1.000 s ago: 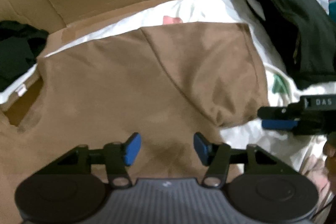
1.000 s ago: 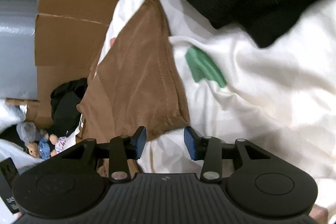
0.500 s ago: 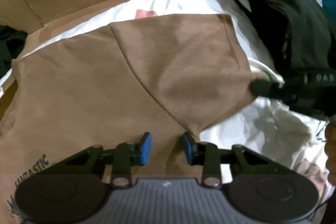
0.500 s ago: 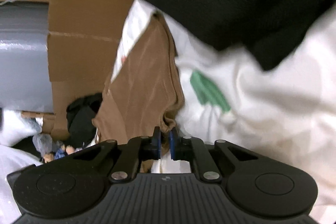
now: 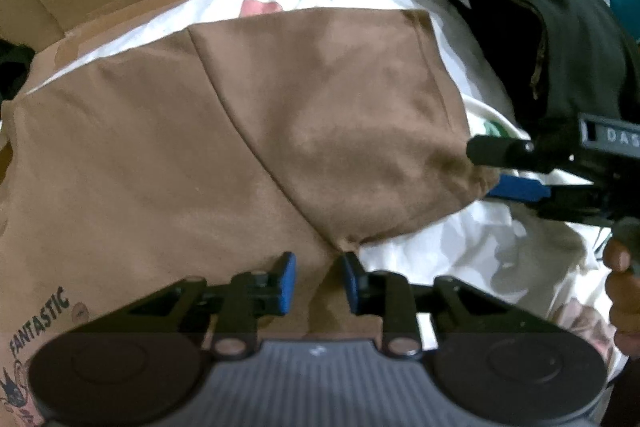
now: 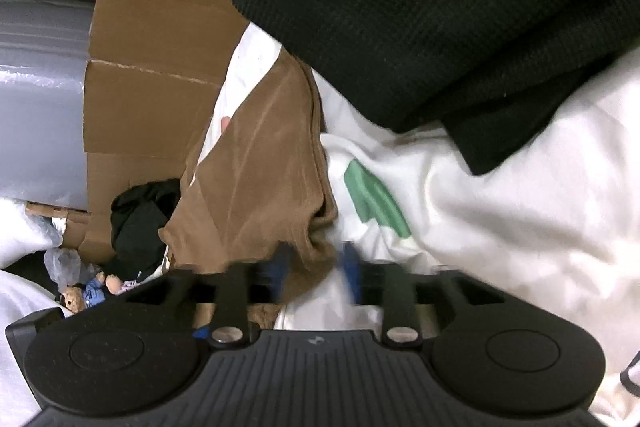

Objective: Fold clothes
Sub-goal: 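Grasp the sleeve edge with the right gripper, then fold the held sleeve over the shirt body and open the right gripper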

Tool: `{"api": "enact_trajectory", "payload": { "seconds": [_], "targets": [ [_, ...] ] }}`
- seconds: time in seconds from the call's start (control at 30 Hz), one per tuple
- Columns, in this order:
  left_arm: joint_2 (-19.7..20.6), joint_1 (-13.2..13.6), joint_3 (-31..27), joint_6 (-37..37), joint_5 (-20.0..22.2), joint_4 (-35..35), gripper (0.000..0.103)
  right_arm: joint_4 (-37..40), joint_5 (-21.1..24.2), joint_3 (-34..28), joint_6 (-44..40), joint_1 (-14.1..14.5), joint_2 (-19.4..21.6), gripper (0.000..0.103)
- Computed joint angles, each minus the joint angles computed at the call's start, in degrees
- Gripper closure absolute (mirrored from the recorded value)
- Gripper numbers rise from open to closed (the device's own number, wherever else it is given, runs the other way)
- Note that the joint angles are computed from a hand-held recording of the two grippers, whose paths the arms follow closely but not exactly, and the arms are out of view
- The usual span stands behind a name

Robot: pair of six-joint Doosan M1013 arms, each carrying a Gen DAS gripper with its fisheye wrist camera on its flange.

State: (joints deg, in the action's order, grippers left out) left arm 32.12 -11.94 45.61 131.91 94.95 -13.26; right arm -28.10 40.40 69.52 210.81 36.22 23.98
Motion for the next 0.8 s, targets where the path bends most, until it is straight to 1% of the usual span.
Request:
{"api": "enact_trajectory", "payload": {
  "seconds": [0.03,0.13,0.17,0.2,0.23,0.27,0.33,0.47,0.5,0.57,0.67,0.73,0.8],
  "targets": [
    [0.14,0.01,-0.10,-0.01,0.31,-0.12,0.081,-0.21,-0.39,-0.03,0.10,-0.02,0.19,0.047],
    [0.40,0.07,-0.41,0.00,1.01,-0.64,0.086,0.01,-1.02,-0.67,-1.43,-0.12,0.95,0.047],
    [0.46,0.09,-0.48,0.05,1.13,-0.73,0.086,0.12,-1.81,-0.45,-1.82,-0.17,0.84,0.055],
    [0.49,0.11,-0.55,0.12,1.22,-0.79,0.086,0.24,-2.72,-0.13,-2.18,-0.23,0.68,0.066],
    [0.52,0.15,-0.64,0.16,1.30,-0.87,0.086,0.35,-3.60,0.17,-2.54,-0.29,0.53,0.088],
    [0.53,0.25,-0.81,0.16,1.37,-1.00,0.086,0.49,-4.51,0.49,-2.93,-0.35,0.37,0.089],
    [0.56,0.59,-1.27,0.49,1.69,-1.39,0.086,-1.77,-4.50,0.41,-1.87,-0.15,0.33,0.092],
    [1.28,0.99,-2.43,-0.56,3.75,-2.35,0.086,-10.40,-6.16,0.37,2.57,0.22,0.02,0.092],
    [1.32,0.97,-2.32,-0.80,3.74,-2.43,0.086,-11.40,-6.68,0.20,2.77,0.20,0.10,0.092],
    [1.67,0.94,-2.36,-1.93,4.12,-2.88,0.088,-12.76,-7.84,-0.35,2.25,0.14,0.38,0.092],
    [1.63,0.72,-1.76,-2.34,3.65,-2.32,0.088,-14.04,-9.75,-1.00,0.91,0.14,0.79,0.093],
    [1.72,0.75,-1.67,-2.99,3.60,-2.44,0.089,-15.26,-11.11,0.83,0.72,0.39,-0.50,0.093],
    [1.50,0.90,-0.93,-3.02,2.80,-3.09,0.089,-15.25,-12.12,0.84,-0.36,0.32,-0.47,0.093]
  ]
}}
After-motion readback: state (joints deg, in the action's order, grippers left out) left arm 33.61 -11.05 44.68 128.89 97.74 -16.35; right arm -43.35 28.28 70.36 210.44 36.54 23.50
